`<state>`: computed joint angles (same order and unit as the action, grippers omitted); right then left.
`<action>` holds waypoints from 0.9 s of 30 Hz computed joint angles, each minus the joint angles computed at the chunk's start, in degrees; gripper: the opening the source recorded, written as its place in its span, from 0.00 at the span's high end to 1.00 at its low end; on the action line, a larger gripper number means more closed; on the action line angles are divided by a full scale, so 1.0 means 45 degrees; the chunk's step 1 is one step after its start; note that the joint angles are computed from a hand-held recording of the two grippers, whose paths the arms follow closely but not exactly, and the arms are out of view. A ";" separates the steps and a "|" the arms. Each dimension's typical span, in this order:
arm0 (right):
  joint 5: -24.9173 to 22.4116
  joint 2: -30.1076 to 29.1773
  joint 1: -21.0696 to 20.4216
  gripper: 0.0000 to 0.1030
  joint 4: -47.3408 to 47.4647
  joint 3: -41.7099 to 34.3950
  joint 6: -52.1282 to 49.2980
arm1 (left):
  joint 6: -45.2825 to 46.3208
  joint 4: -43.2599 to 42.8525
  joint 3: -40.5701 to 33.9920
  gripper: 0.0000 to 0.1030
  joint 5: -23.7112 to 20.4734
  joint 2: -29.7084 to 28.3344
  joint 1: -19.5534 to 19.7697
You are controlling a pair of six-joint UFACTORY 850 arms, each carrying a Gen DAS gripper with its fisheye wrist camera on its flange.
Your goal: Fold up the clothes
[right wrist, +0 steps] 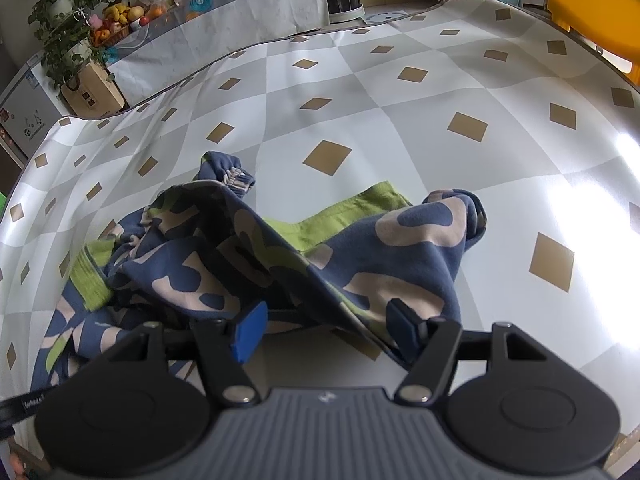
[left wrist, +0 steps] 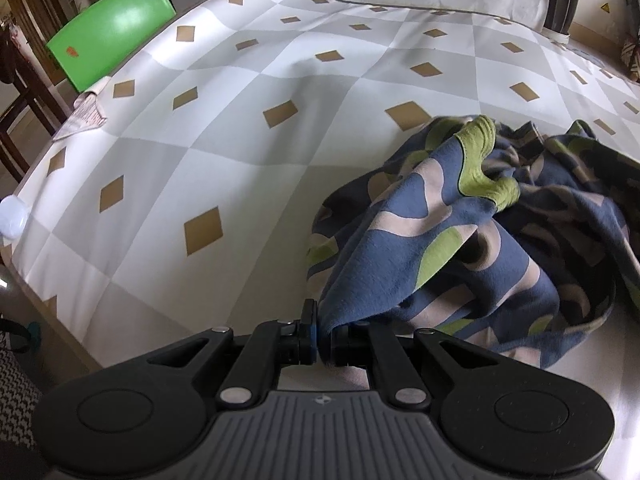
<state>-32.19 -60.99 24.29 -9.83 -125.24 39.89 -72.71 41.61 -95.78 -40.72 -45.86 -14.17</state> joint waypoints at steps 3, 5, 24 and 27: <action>-0.0045 0.0004 0.0008 0.38 -0.0022 0.0016 -0.0025 | -0.0138 0.0040 0.0243 0.95 -0.0007 0.0150 -0.0044; -0.0054 0.0024 0.0012 0.38 -0.0050 0.0059 -0.0020 | -0.0214 0.0065 0.0421 0.95 -0.0021 0.0259 -0.0093; 0.0246 0.0844 -0.0034 0.37 -0.0505 0.1449 0.0363 | -0.0691 0.0181 0.1801 0.95 -0.0044 0.1166 -0.0551; 0.0327 0.0999 -0.0012 0.37 -0.0626 0.1699 0.0444 | -0.0788 0.0118 0.1975 0.95 0.0017 0.1312 -0.0585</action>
<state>-30.72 -56.49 24.23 -12.64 -117.60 41.89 -76.26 42.14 -86.90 -40.65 -39.96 -16.80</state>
